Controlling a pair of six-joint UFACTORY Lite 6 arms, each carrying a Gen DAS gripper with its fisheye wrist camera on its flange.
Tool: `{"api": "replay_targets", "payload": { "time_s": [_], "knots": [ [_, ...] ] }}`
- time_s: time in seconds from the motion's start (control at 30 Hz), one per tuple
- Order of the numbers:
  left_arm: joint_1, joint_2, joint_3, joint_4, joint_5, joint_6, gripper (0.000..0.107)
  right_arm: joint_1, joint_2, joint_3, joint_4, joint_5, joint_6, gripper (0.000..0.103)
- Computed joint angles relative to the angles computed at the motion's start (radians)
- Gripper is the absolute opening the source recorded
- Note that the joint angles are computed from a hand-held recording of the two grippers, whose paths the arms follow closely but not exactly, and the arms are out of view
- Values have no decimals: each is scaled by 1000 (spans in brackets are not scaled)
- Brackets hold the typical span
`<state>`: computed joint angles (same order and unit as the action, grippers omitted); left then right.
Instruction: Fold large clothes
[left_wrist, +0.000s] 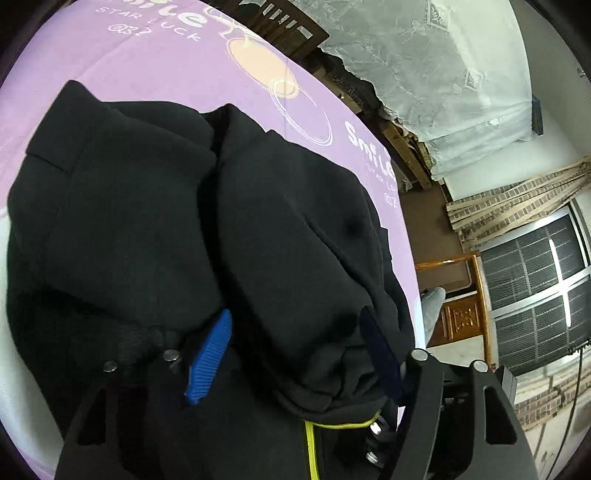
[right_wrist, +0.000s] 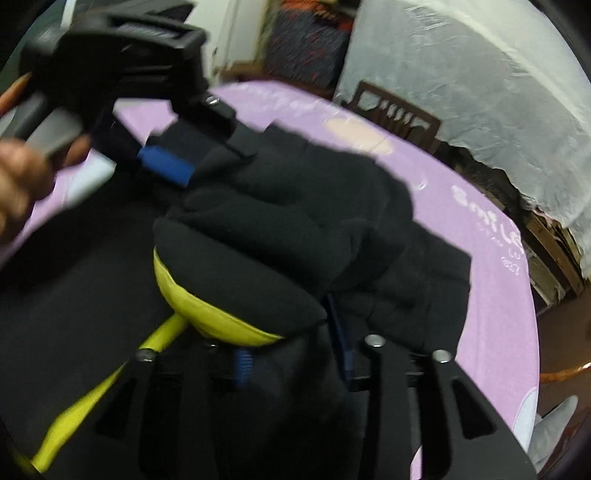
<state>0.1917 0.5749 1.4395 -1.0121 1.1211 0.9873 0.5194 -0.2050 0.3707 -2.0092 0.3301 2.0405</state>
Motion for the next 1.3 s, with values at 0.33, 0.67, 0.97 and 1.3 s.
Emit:
{"api": "replay_targets", "payload": {
  "time_s": [0.33, 0.67, 0.97, 1.3],
  "knots": [
    [-77, 4, 35, 26, -82, -32, 71, -791, -111, 47, 405, -974, -357, 74],
    [-10, -105, -50, 51, -170, 128, 11, -727, 108, 160, 581, -1027, -358, 16],
    [6, -62, -90, 47, -228, 189, 14, -702, 277, 131, 714, -993, -554, 19],
    [15, -320, -187, 53, -289, 234, 26, -807, 128, 97, 559, -1021, -447, 34]
  ]
}}
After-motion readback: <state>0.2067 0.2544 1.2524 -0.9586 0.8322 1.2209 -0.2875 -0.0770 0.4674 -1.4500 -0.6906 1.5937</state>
